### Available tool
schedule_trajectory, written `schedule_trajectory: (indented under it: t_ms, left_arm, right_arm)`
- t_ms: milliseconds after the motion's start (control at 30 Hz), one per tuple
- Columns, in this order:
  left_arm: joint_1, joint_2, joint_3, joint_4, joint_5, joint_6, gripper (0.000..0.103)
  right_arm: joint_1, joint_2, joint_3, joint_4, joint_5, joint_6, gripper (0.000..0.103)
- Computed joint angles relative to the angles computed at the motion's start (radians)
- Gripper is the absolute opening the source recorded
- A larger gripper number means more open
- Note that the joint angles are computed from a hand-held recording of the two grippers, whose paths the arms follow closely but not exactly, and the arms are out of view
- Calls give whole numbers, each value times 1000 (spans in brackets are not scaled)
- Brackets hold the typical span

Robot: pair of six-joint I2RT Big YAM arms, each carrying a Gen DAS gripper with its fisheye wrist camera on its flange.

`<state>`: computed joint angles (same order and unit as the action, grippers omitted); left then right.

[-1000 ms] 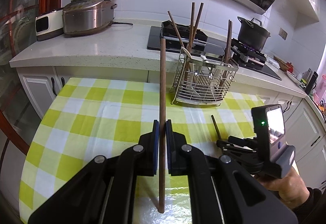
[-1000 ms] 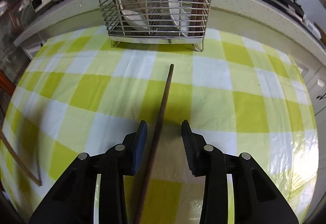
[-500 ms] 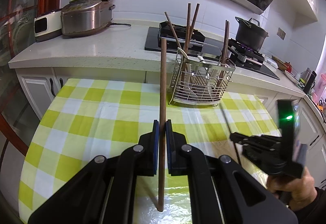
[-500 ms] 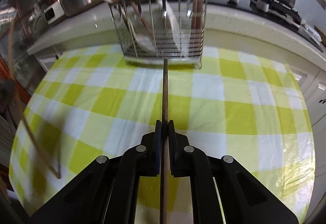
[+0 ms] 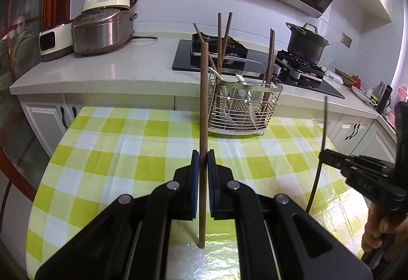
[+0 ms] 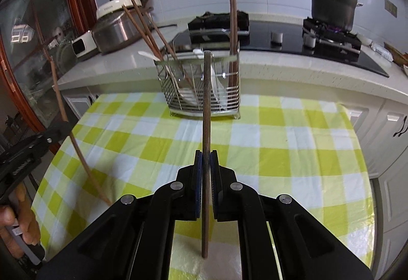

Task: Organize utensils
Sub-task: 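Lift both chopsticks upright and carry them toward the wire rack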

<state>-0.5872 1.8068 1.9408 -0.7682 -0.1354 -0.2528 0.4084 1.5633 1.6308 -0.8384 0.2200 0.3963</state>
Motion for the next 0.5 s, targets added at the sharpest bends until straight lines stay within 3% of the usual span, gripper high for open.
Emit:
schedule_trajectory:
  t_ms: [300,500]
  left_arm:
    - [-8,15,35,-11,6,12,7]
    - [-5,51,132,-33,25,41,6]
  right_arm:
    - [-9,-40,-33,29,23,-7,7]
    - [-19,-30,25,37,42,-46,7]
